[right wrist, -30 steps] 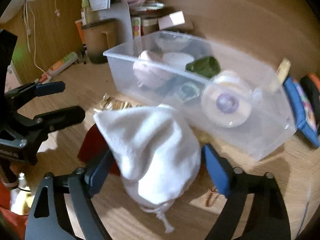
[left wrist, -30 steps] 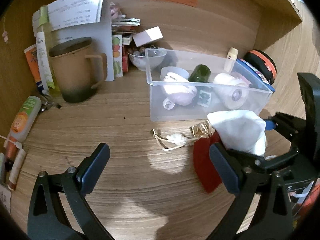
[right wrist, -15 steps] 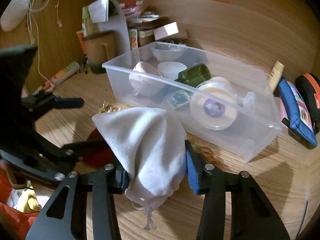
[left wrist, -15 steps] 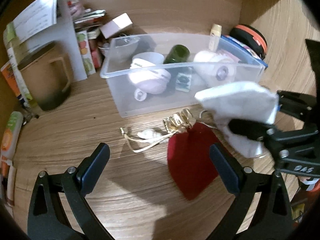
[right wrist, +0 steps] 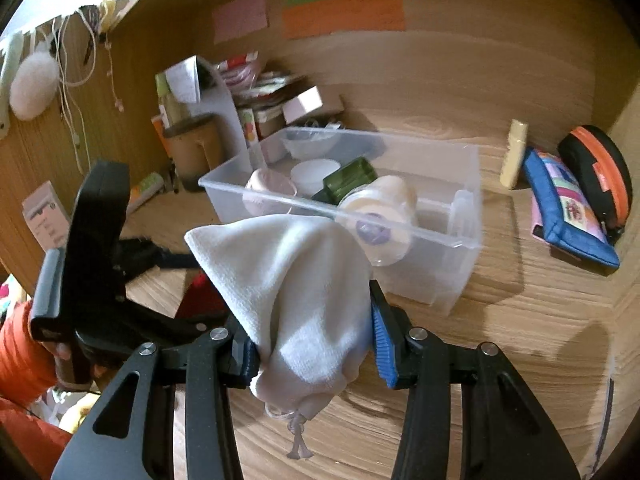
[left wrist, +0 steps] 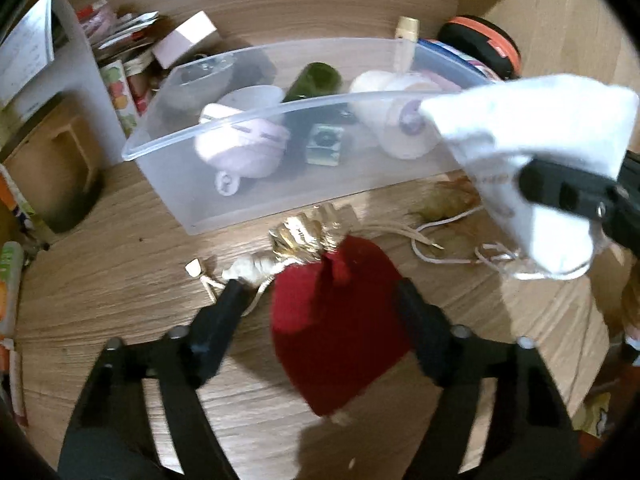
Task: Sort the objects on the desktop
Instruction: 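Grasp the white drawstring bag with right tool while left tool grasps the red velvet pouch, then carry the white bag and red pouch into the clear box, release both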
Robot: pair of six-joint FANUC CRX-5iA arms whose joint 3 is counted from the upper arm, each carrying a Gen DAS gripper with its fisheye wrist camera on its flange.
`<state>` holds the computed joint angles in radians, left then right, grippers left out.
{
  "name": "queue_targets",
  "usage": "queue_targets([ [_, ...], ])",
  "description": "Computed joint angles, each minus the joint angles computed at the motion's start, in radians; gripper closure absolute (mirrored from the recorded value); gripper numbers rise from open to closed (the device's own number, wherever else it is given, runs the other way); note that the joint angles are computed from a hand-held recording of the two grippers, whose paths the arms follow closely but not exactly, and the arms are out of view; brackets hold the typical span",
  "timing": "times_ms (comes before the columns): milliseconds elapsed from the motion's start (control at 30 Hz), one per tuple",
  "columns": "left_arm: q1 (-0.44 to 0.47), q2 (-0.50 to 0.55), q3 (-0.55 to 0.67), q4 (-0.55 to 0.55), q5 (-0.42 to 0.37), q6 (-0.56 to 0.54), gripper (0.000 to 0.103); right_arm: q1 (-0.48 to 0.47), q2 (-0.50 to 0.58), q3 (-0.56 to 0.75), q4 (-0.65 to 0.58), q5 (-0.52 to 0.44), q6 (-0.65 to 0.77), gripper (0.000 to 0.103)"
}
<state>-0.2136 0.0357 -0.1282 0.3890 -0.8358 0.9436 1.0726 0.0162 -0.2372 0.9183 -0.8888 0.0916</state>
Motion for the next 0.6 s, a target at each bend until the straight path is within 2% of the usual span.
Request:
queue_targets([
  [167, -0.016, -0.013, -0.011, -0.008, 0.02, -0.009, 0.055, -0.001, -0.028, -0.023, 0.031, 0.006, -0.037, 0.061],
  [233, -0.017, -0.012, -0.011, 0.001, 0.015, -0.019, 0.071, 0.002, -0.032, -0.027, 0.042, 0.001, -0.044, 0.061],
  [333, -0.007, -0.003, -0.009, 0.047, -0.01, -0.046, 0.085, 0.008, -0.043, -0.036, 0.062, -0.006, -0.062, 0.061],
  [433, 0.002, -0.013, -0.023, 0.076, -0.007, -0.063, 0.089, 0.011, -0.055, -0.046, 0.077, -0.009, -0.082, 0.061],
  [600, 0.014, -0.044, -0.06, 0.12, 0.005, -0.103, 0.09, 0.018, -0.072, -0.056, 0.099, -0.028, -0.107, 0.061],
])
